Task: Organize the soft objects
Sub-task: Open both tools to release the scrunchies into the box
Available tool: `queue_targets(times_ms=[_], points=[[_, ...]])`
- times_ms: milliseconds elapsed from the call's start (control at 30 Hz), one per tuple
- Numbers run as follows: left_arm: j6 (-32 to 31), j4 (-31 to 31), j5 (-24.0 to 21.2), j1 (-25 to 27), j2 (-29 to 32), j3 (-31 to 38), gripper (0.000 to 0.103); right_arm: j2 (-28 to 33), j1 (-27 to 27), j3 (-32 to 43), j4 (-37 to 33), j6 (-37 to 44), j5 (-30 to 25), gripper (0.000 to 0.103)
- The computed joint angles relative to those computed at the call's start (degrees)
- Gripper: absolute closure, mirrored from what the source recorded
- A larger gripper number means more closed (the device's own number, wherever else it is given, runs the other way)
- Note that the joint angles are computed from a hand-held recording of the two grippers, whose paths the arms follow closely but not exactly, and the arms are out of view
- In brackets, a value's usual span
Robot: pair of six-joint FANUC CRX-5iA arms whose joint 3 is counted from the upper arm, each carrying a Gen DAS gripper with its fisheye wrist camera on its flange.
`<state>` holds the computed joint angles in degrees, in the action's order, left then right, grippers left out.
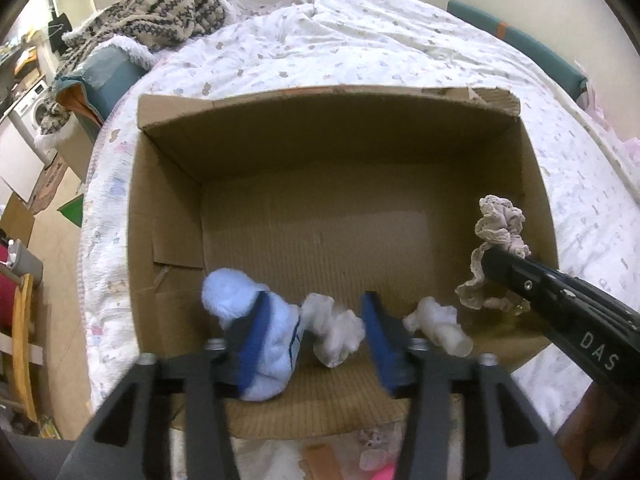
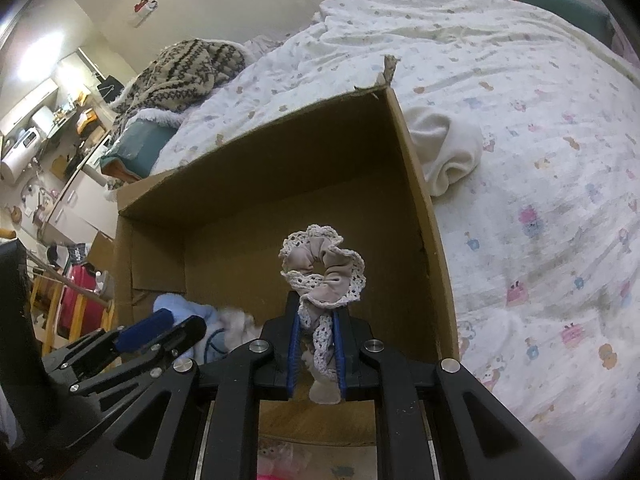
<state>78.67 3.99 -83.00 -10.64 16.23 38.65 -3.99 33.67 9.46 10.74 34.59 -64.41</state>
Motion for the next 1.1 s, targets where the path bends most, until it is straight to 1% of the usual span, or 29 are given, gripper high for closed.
queue_targets(times_ms=[33, 67, 100, 133, 200, 267, 367, 433, 467, 500, 533, 567, 700, 833, 967, 1100], points=[[0.14, 0.03, 0.59, -0.01, -0.53, -0.44, 0.046, 0.07, 0.16, 0.01, 0.36, -0.3, 0.15, 0.085], [0.13, 0.04, 0.59, 0.02, -0.69, -0.43, 0.042, 0.02, 0.11, 0.01, 0.4, -0.45, 0.36, 0.081], [0.2, -0.05, 0.45, -0.04, -0.78, -0.35, 0.041, -0.2, 0.08, -0.22, 0.5, -0.74, 0.79, 0.073], [0.2, -0.15, 0.23, -0.1, -0.86, -0.2, 0.041, -0.3, 0.1, -0.29, 0.68, -0.98, 1.01, 0.068], [-0.03, -0.15, 0.38, -0.13, -1.14, -0.3, 0.041, -0.78, 0.6, -1.0, 2.08, -2.05, 1.91, 0.024], [-0.07, -0.55, 0.55, -0.24, -1.5, -0.31, 0.041, -1.19, 1.31, -1.69, 4.13, -3.03, 2.49, 0.023], [0.13, -0.6, 0.87, -0.12, -2.09, -0.66, 0.041, -1.48, 1.67, -1.52, 4.17, -2.87, 2.68, 0.023], [0.15, -0.47, 1.03, 0.16, -2.6, -1.02, 0.041, -2.0, 2.3, -2.22, 5.8, -3.88, 2.98, 0.02], [0.2, -0.46, 1.06, 0.27, -2.58, -0.89, 0.041, -2.54, 2.56, -2.88, 6.69, -4.7, 3.39, 0.014], [0.07, -0.33, 1.21, 0.49, -2.92, -1.15, 0.041, -3.04, 2.69, -3.42, 7.21, -5.37, 4.04, 0.005], [-0.04, -0.22, 1.31, 0.66, -3.13, -1.33, 0.041, -3.71, 2.73, -4.1, 7.4, -5.93, 5.02, 0.001], [-0.16, -0.06, 1.56, 0.92, -3.56, -1.75, 0.041, -4.32, 2.76, -4.75, 7.51, -6.43, 5.86, 0.0], [-0.5, 1.0, 2.22, 2.12, -4.97, -3.23, 0.041, -6.21, 3.67, -6.87, 8.95, -9.49, 6.87, 0.0], [-1.26, 2.07, 2.79, 3.52, -6.87, -5.29, 0.041, -7.95, 5.72, -9.35, 13.75, -13.4, 7.4, 0.0], [-1.76, 2.75, 3.18, 4.65, -8.83, -7.39, 0.041, -8.66, 7.58, -10.17, 17.25, -14.26, 6.01, 0.0], [-2.72, 3.5, 3.76, 5.91, -10.67, -9.19, 0.041, -9.11, 8.66, -10.44, 17.24, -14.87, 4.7, 0.0]])
